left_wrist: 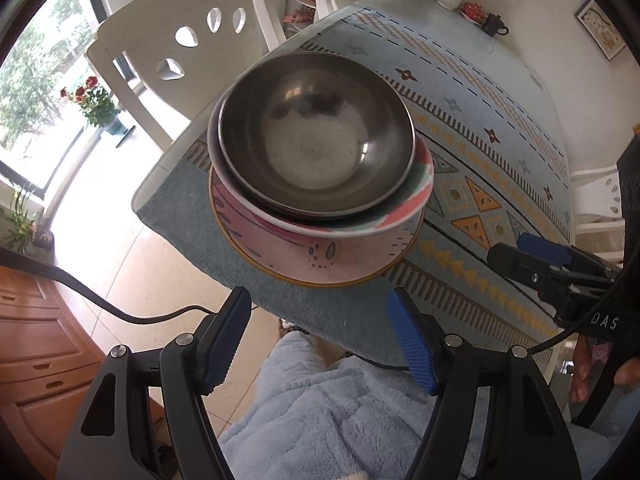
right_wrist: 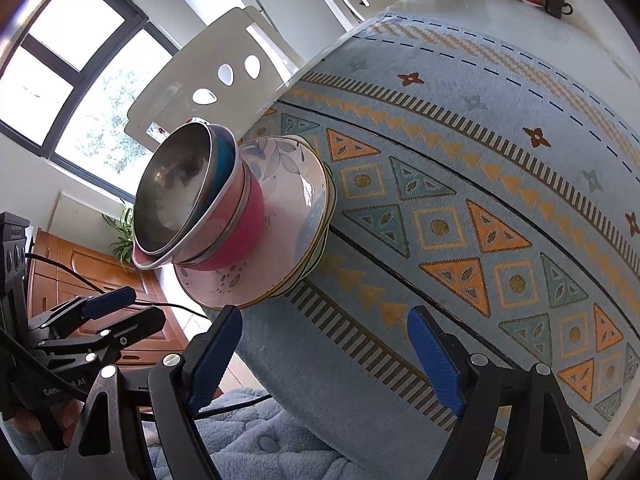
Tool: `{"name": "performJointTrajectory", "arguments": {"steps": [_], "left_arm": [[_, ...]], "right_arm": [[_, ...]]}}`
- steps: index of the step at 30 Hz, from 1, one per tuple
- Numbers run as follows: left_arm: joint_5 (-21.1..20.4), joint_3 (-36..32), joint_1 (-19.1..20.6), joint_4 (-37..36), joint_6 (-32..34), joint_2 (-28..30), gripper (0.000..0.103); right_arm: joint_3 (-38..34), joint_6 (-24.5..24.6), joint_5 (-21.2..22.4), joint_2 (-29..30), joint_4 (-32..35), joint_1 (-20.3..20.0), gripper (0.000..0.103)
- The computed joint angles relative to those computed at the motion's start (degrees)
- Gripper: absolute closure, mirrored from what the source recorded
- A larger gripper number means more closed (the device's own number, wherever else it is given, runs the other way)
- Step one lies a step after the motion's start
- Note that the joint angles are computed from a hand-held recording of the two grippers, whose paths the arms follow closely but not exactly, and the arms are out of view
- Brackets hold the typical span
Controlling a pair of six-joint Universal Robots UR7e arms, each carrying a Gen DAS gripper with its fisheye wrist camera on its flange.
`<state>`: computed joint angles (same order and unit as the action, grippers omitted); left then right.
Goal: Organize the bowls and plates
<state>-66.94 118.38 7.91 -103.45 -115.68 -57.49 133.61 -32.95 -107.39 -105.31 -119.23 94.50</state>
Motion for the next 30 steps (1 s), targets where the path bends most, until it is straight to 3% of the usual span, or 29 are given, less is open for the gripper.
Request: {"name": "performJointTrajectory", "arguments": {"steps": [18, 25, 30], "left_arm": [[-1.1, -3.0, 0.1, -0.6, 2.3, 3.9, 0.034], [-0.6, -8.0, 1.6, -1.8, 6.4, 9.3, 0.034], [1.3, -13.8, 2.0, 1.5, 7.4, 14.2, 0.034]], "right_arm": [[0.3, -1.9, -0.4, -2.0, 2.6, -1.5, 0.02], [-0.3, -7.4, -0.1, -4.0, 4.1, -4.0, 0.02], [-2.3, -13.0, 3.5, -6.6, 7.2, -7.9, 0.02]]}}
